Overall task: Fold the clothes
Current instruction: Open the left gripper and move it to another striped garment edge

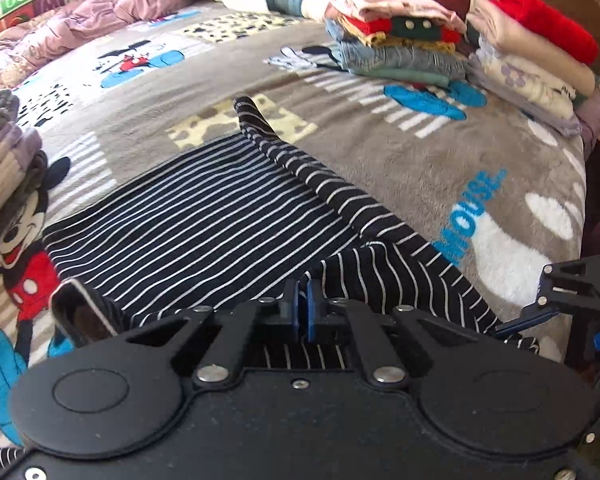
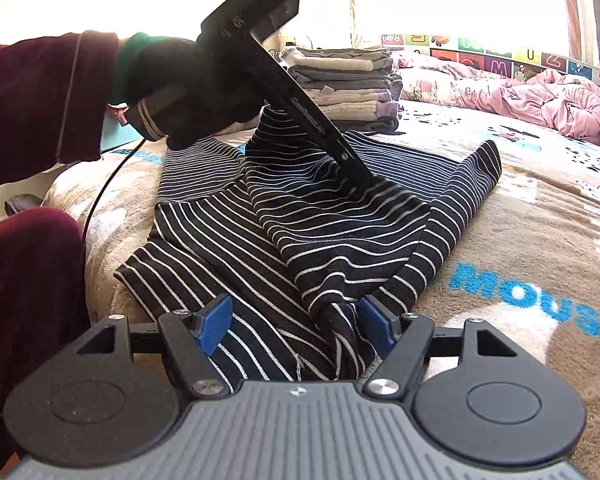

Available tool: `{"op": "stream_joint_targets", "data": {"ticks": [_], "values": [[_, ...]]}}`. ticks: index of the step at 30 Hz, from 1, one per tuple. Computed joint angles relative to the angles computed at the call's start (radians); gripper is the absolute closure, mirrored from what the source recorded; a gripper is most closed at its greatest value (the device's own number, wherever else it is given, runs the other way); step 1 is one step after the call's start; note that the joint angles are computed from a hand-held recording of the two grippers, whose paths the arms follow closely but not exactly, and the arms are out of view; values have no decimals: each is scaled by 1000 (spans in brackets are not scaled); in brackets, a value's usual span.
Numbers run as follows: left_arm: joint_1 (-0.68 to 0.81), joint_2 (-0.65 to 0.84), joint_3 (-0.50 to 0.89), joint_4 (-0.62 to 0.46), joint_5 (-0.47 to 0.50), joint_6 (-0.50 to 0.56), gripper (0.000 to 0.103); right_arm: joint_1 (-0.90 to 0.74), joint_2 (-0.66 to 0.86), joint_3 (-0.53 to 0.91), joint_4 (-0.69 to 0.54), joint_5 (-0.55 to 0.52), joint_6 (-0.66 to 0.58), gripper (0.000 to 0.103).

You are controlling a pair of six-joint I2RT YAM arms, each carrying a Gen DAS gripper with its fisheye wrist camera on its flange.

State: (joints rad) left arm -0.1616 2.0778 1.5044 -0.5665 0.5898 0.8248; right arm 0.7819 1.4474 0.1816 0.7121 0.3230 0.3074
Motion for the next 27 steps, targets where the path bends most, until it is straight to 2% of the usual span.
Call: {"op": "stream_joint_targets", "data": {"ticks": [3,7,10,14,19,22,25,27], "values": [[28,7,-32,16,9,-28,101,3,6,-5,14,3,1,32],[7,19,-82,114,-36,-118,96,6,3,-10,19,5,-7,32],[-9,16,-87,144,-64,-153,94,-3,-21,-8,-13,-41,-11,31],[-17,-7,-112,197,-102,-194,82,-16,-54,-19,-19,-98,-21,31],[-2,-205,-349,398,-89,-244,80,5,-130,-39,-69,-85,-36,32],[2,-328,-495,431,-46,-225,80,-5,-263,-90,-112,-86,-32,33],[-18,-403,-609,442,1,-234,80,17,-392,-124,-196,-33,-25,33],[-42,-423,-664,452,33,-239,80,49,-373,-122,-185,31,-14,33]]}}
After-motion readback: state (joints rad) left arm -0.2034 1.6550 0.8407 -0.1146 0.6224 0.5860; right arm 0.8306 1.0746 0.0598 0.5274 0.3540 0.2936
